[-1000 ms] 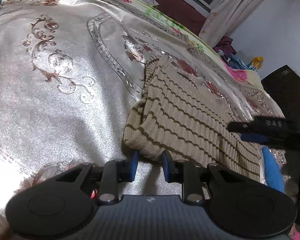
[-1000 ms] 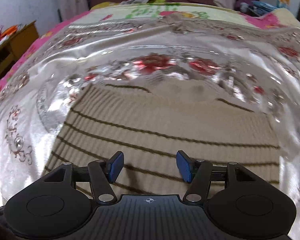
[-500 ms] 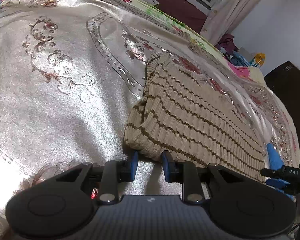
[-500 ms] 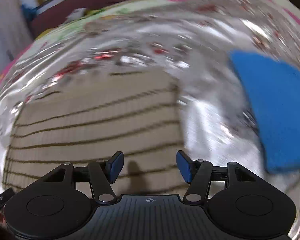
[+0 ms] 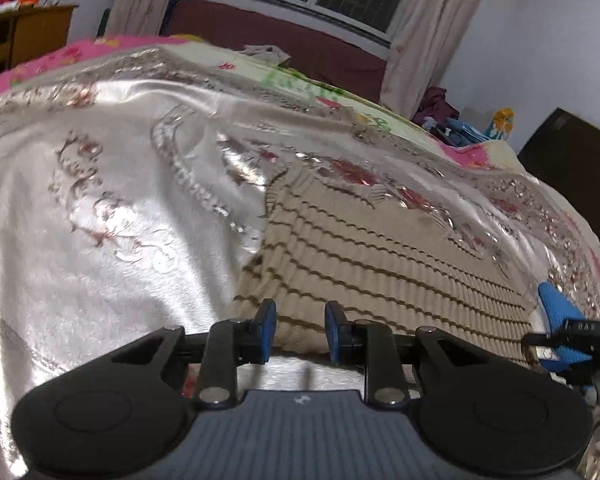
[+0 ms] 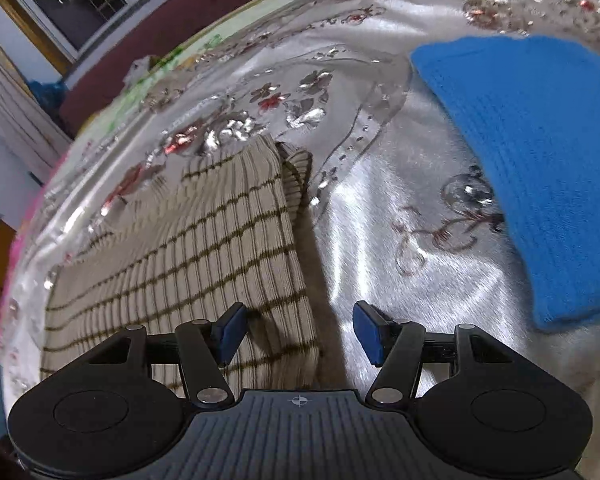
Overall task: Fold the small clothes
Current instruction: 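Grasp the side edge of the folded sweater with the right tool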
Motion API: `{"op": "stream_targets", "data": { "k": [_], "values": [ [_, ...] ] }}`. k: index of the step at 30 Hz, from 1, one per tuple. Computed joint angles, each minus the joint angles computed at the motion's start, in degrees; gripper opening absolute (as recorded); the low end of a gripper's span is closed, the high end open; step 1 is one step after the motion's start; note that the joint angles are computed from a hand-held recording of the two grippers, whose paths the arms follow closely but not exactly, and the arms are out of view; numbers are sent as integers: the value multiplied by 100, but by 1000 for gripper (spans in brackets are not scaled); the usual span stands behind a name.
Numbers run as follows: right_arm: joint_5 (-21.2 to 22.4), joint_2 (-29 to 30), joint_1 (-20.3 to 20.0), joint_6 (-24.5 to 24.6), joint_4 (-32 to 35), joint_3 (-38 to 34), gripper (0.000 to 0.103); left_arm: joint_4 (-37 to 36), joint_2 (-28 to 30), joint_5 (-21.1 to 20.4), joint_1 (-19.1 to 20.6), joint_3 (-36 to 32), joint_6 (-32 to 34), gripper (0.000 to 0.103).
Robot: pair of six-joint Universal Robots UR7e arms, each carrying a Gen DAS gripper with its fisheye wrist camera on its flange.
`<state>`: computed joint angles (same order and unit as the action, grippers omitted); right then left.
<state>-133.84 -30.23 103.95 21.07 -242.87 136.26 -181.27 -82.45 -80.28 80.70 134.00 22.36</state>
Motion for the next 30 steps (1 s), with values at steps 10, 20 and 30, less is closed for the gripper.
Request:
{"op": "stream_targets", "data": {
  "k": [10,20,30],
  "values": [
    [2362,121,-1163,-661,-1267,338,65,-133,57,514,-551,256,140,30],
    [3530,291,-1748,-547,-1550,70,65,-232,658,335,-1137,375,605,31],
    [3755,300,-1888,-388,-1606,177,45,-236,1168,472,-1206,249,790,32]
  ]
}}
